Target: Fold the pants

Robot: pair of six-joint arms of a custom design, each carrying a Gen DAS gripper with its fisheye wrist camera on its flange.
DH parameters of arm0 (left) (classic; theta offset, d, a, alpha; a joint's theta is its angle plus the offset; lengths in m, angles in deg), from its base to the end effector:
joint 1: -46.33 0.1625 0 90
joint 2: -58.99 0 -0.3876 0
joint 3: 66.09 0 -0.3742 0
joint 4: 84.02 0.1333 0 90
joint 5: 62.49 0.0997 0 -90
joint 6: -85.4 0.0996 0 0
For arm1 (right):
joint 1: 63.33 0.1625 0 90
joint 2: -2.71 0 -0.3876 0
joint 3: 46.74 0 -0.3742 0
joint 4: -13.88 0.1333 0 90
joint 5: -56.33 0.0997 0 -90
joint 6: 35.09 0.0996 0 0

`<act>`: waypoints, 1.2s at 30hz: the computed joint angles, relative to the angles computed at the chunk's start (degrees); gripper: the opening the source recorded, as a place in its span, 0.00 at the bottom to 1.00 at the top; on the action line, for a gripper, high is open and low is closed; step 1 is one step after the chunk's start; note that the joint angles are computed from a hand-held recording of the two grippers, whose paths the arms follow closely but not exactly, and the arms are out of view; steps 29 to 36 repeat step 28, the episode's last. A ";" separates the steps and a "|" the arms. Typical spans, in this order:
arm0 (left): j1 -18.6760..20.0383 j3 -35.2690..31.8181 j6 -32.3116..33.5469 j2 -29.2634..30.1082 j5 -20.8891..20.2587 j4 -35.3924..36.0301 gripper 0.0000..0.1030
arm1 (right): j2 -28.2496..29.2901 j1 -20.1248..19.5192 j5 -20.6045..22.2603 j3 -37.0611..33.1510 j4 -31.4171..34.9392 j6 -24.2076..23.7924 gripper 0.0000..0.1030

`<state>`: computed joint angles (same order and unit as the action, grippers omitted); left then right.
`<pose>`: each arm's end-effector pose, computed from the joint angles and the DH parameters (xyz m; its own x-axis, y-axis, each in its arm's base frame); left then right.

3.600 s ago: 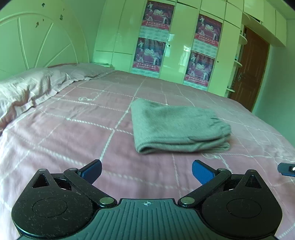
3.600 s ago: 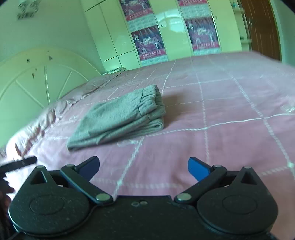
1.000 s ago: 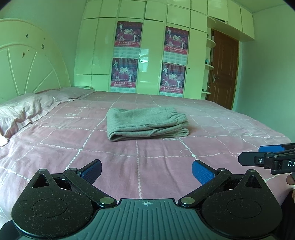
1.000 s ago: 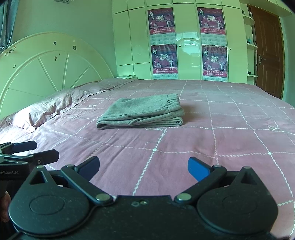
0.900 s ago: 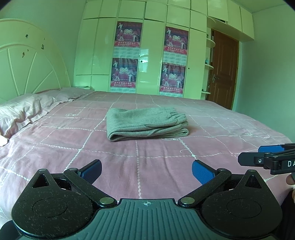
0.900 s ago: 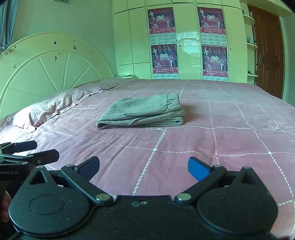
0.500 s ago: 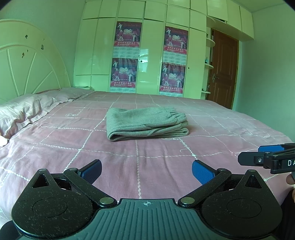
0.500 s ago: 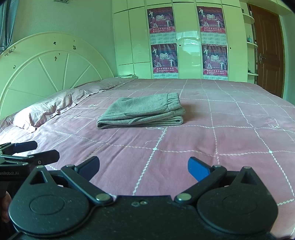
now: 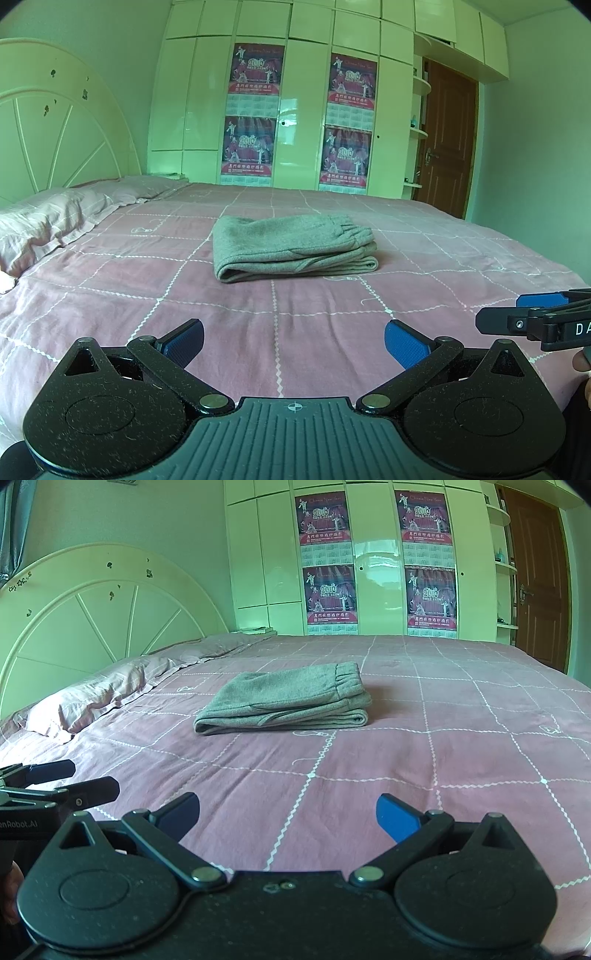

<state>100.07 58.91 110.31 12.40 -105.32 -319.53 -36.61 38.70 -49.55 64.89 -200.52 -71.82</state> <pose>-0.0955 -0.4790 0.1430 -0.7626 0.0028 -0.6468 0.6079 0.3447 -0.7153 0.2184 -0.5162 0.0714 -0.7134 -0.3508 0.6066 -0.6921 0.4880 -0.5318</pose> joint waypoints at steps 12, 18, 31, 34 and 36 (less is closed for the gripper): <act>0.12 0.11 0.62 0.08 -0.52 -0.64 1.00 | -0.27 -0.20 0.36 0.07 0.02 -0.11 0.94; 0.32 0.20 2.02 0.00 -0.79 -0.94 1.00 | -0.44 -0.18 0.33 0.10 0.31 -0.06 0.94; 0.47 0.34 1.87 -0.37 -1.35 -1.92 1.00 | -0.92 -0.42 1.71 0.60 -0.15 -0.06 0.94; 0.47 0.34 1.87 -0.37 -1.35 -1.92 1.00 | -0.92 -0.42 1.71 0.60 -0.15 -0.06 0.94; 0.47 0.34 1.87 -0.37 -1.35 -1.92 1.00 | -0.92 -0.42 1.71 0.60 -0.15 -0.06 0.94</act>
